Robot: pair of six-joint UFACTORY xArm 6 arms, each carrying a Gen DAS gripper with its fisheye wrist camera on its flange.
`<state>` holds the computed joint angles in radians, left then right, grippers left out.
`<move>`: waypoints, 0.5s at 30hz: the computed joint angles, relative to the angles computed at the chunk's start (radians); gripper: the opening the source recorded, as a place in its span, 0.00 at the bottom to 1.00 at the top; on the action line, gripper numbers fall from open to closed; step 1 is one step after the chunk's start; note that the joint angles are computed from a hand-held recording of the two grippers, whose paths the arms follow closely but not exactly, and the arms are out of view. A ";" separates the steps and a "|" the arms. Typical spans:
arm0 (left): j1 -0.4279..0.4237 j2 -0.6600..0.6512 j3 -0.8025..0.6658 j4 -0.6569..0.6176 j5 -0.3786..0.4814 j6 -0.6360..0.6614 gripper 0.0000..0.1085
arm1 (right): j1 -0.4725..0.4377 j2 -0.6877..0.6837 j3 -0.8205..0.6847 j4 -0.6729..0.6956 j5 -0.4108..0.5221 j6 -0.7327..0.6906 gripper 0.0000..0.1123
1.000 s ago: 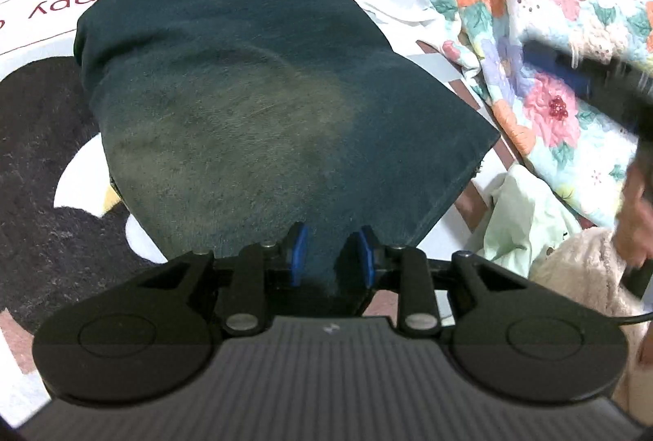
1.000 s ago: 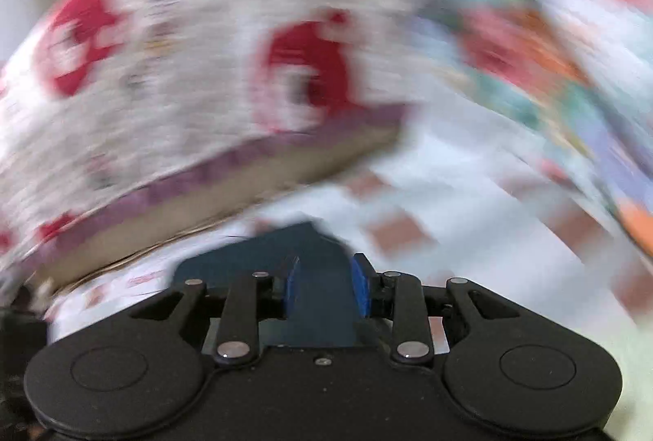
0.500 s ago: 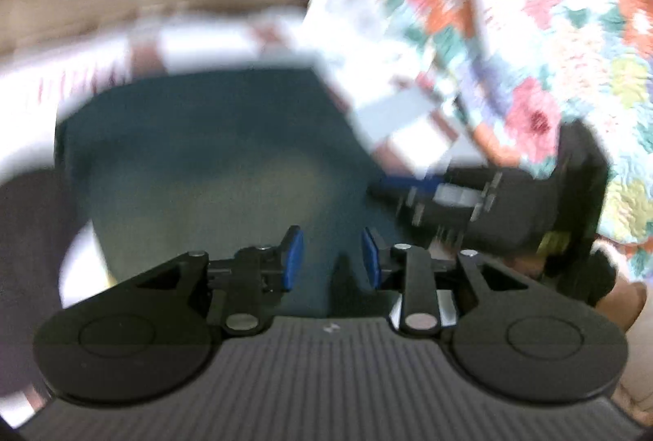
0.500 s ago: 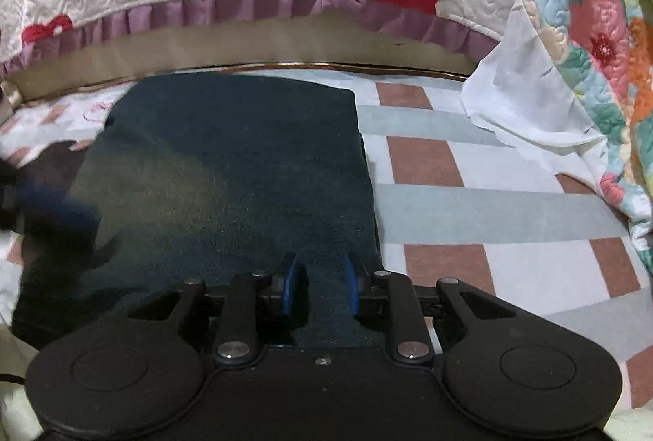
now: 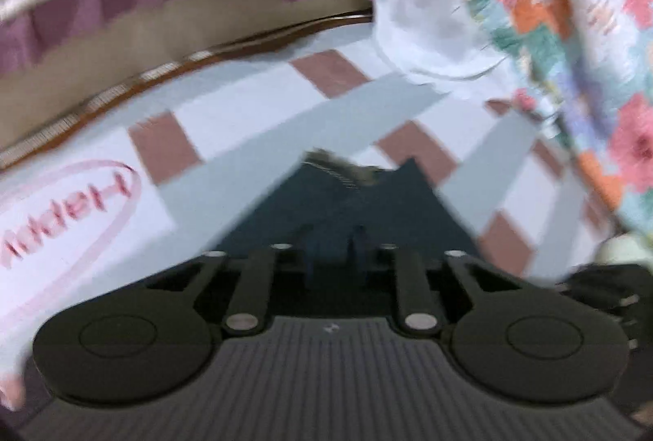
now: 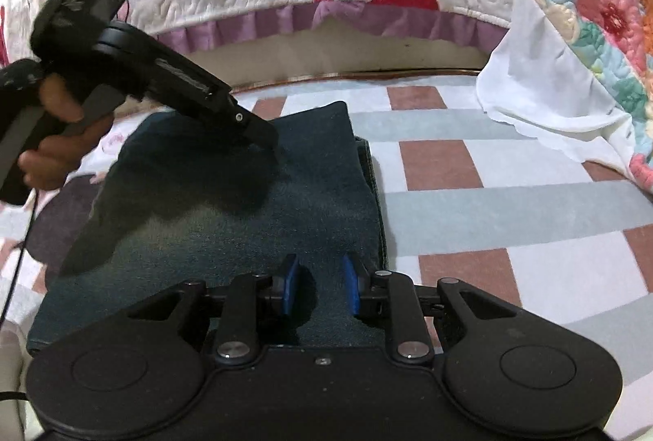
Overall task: Fold clothes
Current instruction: 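Lower the folded jeans, open the right tool and press it flat with the left tool, then grasp the folded jeans edge with the right tool while the left tool grasps the other edge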
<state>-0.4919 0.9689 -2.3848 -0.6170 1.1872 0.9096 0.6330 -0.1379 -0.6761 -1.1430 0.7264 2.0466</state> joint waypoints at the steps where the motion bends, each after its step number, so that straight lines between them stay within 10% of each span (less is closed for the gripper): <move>1: 0.006 -0.027 0.049 -0.009 -0.027 0.004 0.13 | 0.008 0.016 -0.026 0.042 0.021 -0.066 0.28; 8: 0.062 -0.218 0.378 -0.094 -0.298 0.120 0.14 | 0.002 -0.036 -0.017 0.200 0.007 -0.269 0.31; 11: 0.130 -0.272 0.436 -0.211 -0.244 0.224 0.33 | 0.043 -0.079 -0.013 0.281 0.095 -0.327 0.34; 15: 0.190 -0.342 0.535 -0.209 -0.194 0.236 0.48 | -0.013 -0.172 0.109 0.268 -0.038 -0.213 0.41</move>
<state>-0.3017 0.6267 -1.8500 -0.8260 0.9931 1.1460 0.6200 -0.3104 -0.5673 -0.8749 0.6885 1.8332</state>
